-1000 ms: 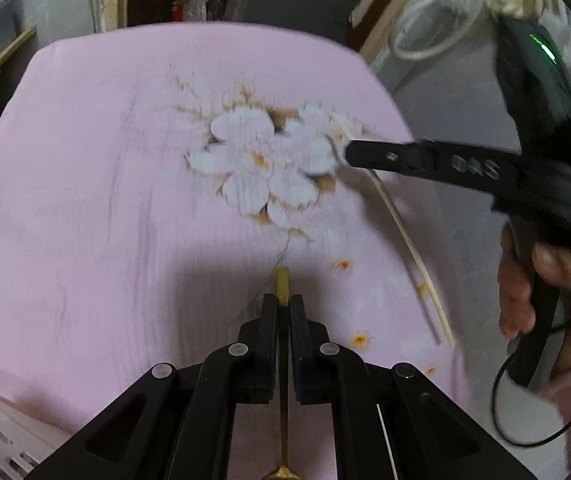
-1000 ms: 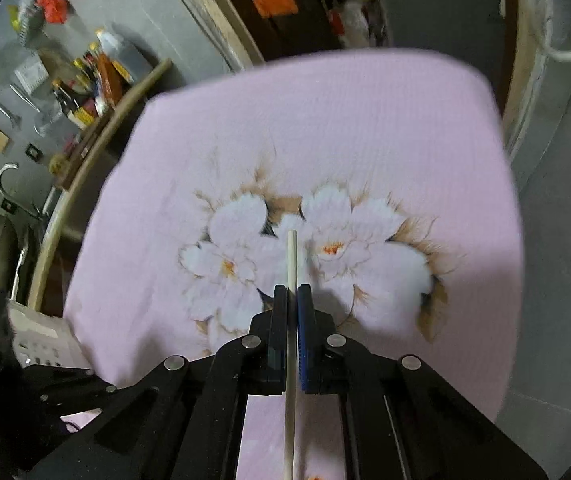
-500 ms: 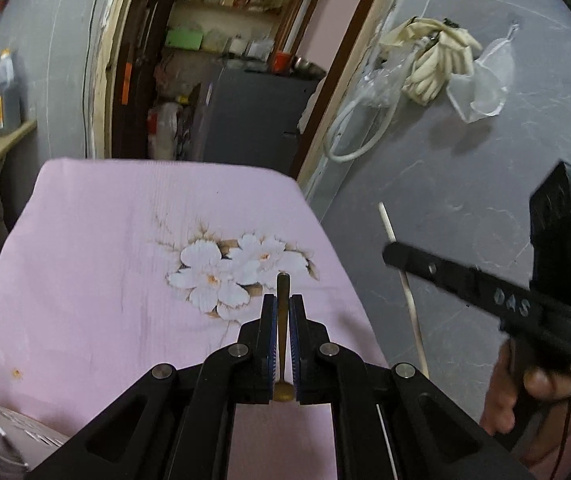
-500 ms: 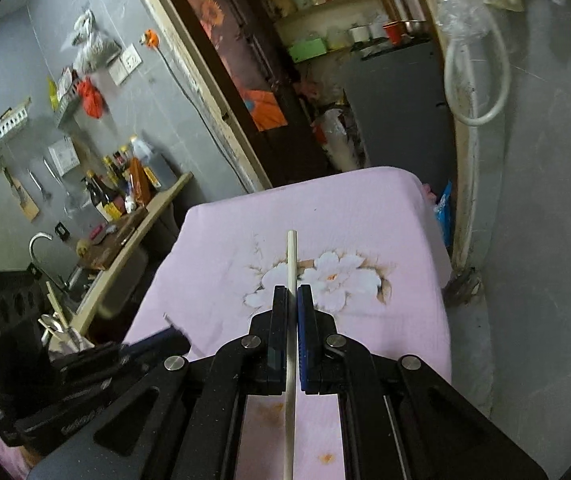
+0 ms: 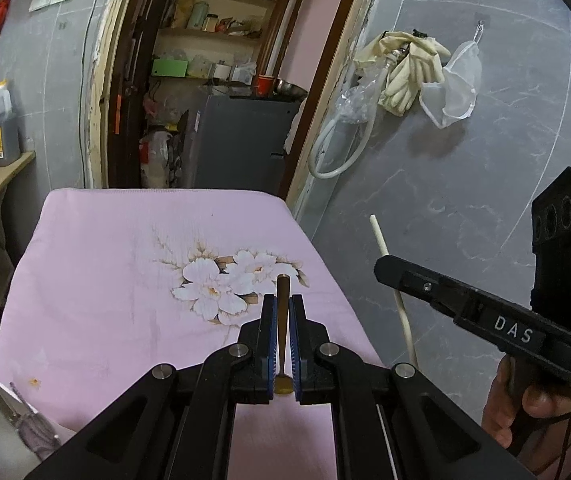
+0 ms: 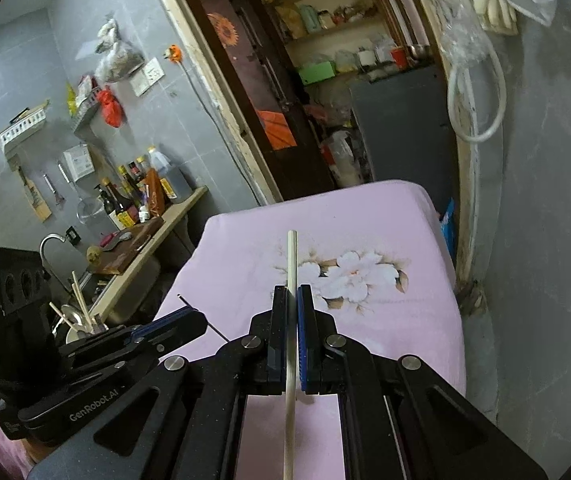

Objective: Organize utensils
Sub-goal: 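Lift the gold spoon and chopstick and carry both over the white caddy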

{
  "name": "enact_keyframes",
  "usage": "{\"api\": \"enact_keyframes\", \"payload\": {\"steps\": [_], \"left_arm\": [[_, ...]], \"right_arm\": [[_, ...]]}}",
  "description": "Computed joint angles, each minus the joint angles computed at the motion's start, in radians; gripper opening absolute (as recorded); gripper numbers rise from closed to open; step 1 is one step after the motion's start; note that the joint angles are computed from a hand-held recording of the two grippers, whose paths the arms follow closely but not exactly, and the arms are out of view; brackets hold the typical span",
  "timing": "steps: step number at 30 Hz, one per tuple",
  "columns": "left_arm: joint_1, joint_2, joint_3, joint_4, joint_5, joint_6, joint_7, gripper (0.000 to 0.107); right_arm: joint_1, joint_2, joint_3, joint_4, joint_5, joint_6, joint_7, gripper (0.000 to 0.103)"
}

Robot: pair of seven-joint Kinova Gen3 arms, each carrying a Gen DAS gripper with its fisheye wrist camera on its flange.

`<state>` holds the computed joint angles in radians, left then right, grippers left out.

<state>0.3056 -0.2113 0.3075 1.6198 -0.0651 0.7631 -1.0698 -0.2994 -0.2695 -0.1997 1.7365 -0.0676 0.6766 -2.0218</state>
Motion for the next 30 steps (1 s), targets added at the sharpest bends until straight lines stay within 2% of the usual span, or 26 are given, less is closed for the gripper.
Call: {"api": "enact_keyframes", "payload": {"steps": [12, 16, 20, 22, 30], "left_arm": [[-0.029, -0.033, 0.025, -0.048, -0.019, 0.015, 0.028, 0.006], [-0.039, -0.029, 0.045, -0.121, -0.052, 0.073, 0.032, 0.006], [-0.039, -0.028, 0.035, -0.205, -0.059, 0.153, 0.005, 0.006], [-0.04, -0.032, 0.017, -0.243, -0.047, 0.188, -0.017, 0.006], [-0.083, -0.071, -0.06, -0.384, 0.004, 0.329, -0.136, 0.006]], "right_arm": [[0.026, -0.067, -0.047, -0.006, 0.064, -0.088, -0.025, 0.004], [0.049, -0.104, -0.066, 0.004, 0.069, -0.179, -0.045, 0.004], [0.083, -0.115, -0.097, 0.001, 0.068, -0.262, -0.081, 0.004], [0.124, -0.114, -0.137, -0.008, 0.079, -0.297, -0.113, 0.004], [0.357, -0.095, -0.399, -0.067, 0.173, -0.389, -0.284, 0.004]]}}
